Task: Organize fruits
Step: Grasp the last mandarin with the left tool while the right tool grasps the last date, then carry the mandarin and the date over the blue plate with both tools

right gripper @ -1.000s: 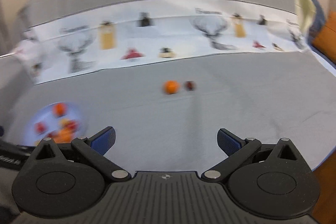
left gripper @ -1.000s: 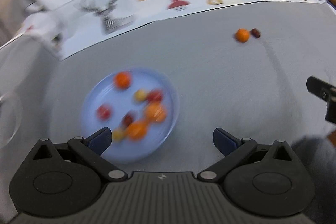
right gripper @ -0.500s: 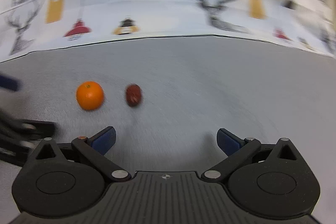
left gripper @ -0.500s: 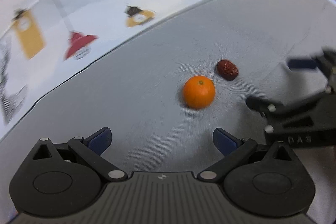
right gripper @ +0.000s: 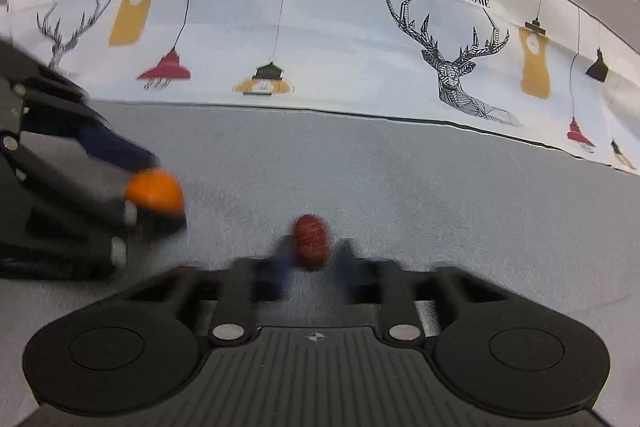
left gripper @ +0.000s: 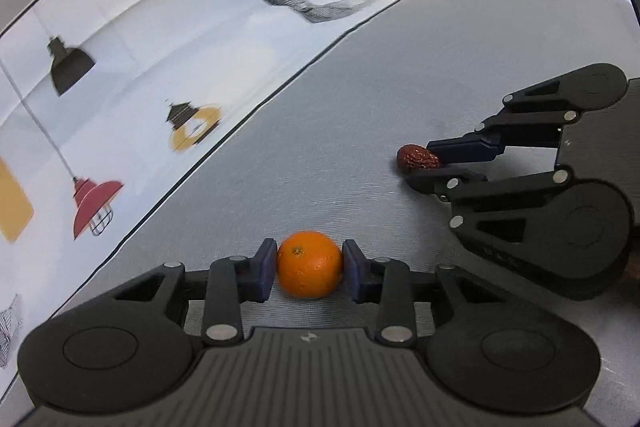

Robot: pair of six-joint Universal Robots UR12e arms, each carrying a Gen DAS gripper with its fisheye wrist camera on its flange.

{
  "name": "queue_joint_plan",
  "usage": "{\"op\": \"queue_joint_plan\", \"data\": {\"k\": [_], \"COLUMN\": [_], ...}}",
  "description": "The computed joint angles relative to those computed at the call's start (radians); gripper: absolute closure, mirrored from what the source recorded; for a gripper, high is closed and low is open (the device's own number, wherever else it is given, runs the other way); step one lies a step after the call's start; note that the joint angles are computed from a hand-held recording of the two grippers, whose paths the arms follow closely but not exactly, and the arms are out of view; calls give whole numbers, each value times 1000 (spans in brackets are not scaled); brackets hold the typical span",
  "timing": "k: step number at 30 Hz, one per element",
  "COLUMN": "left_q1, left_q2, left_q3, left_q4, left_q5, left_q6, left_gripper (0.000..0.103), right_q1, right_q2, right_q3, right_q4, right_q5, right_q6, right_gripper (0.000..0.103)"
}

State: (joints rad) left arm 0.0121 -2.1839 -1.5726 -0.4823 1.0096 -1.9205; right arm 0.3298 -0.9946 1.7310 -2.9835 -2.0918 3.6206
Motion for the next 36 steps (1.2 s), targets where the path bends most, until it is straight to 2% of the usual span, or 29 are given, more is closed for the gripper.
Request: {"op": "queue_joint_plan", "data": {"k": [3, 4, 6, 8, 10, 15, 18, 21, 25, 27, 29, 31, 34, 36], "left_q1": [3, 9, 26, 50, 84, 190, 261, 331, 417, 455, 493, 526, 574, 596], "left_q2": [18, 28, 55, 89, 135, 253, 315, 365, 413, 437, 459, 478, 501, 513], "left_q3": [1, -7, -32, -58, -88, -147, -177, -211, -233, -255, -276, -284, -299, -311], "left_q4": [-63, -62, -51, -53, -71, -137, -168, -167, -197, -178, -170, -200, -235, -240], "left_q5": [26, 31, 38, 32, 26, 11, 17, 35, 49, 49, 32, 9, -30, -47], "left_q6": [-38, -55, -83, -100, -120, -145, -140, -137, -143, -145, -134, -124, -103, -101], "left_gripper": [65, 65, 65, 65, 65, 65, 65, 65, 65, 65, 65, 65, 65, 65], "right_q1": [23, 34, 50, 70, 97, 176, 227, 279, 342, 371, 397, 426, 464, 485], "right_q2": [-11, -20, -49, -81, -104, -141, -146, -140, -131, -129, -124, -112, -87, -71], "right_q3": [-3, -7, 4, 24, 31, 3, -34, -77, -136, -163, -189, -218, -267, -298], "right_q4": [87, 150, 216, 225, 233, 241, 215, 164, 139, 148, 155, 160, 191, 217], "right_q5": [-91, -130, -151, -169, -209, -312, -335, -328, -272, -242, -200, -174, -164, -184], "right_q6": [86, 141, 265, 369, 423, 481, 463, 386, 344, 343, 334, 303, 260, 218], "right_gripper": [82, 82, 82, 82, 82, 82, 82, 82, 82, 82, 82, 82, 82, 82]}}
